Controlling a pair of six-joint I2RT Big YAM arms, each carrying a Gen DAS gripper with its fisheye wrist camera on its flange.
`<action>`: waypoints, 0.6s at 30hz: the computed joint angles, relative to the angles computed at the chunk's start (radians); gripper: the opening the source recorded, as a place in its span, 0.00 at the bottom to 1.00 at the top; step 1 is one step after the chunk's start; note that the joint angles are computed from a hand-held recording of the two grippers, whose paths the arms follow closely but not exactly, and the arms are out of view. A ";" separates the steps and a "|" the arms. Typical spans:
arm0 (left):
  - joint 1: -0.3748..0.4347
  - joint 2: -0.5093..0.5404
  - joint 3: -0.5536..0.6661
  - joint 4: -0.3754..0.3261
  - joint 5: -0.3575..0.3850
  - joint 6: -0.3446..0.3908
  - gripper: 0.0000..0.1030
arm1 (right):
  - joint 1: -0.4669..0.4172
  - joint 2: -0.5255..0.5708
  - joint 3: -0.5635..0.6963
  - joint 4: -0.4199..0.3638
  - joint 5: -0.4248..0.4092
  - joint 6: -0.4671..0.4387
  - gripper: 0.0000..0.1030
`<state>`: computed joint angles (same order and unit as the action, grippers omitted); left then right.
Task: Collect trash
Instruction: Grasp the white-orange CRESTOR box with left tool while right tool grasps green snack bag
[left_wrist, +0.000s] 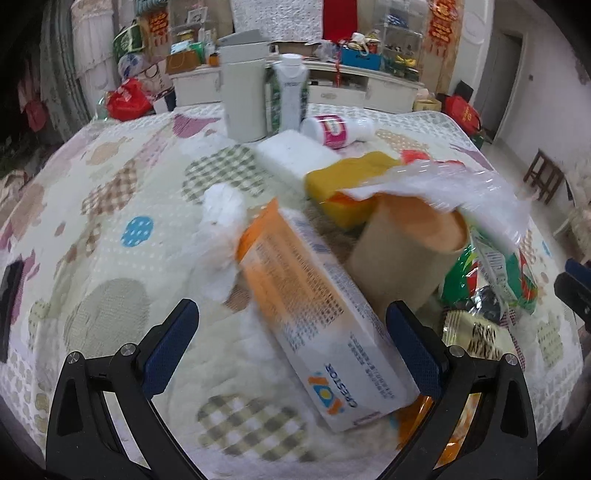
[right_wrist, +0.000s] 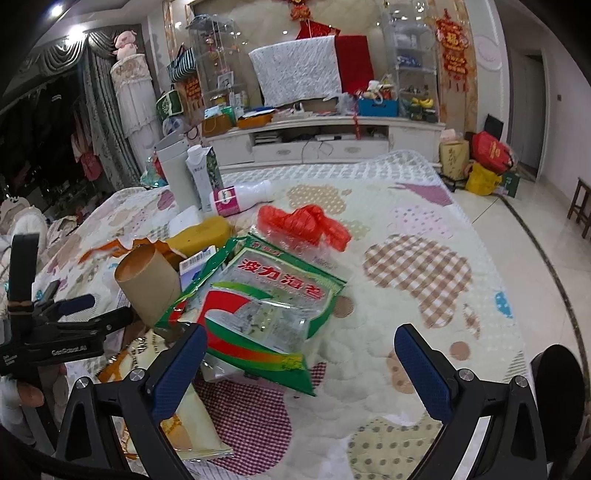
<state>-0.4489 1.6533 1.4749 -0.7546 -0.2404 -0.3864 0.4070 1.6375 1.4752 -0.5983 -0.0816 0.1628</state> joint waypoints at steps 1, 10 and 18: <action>0.011 -0.016 -0.019 0.004 0.006 -0.005 0.98 | -0.002 0.010 0.012 -0.009 -0.019 0.011 0.98; 0.046 -0.082 -0.099 0.017 0.007 -0.026 0.98 | -0.002 0.164 0.212 -0.151 -0.127 0.102 0.98; 0.073 -0.032 -0.058 0.022 0.065 -0.041 0.93 | -0.002 0.237 0.278 -0.200 -0.131 0.107 0.73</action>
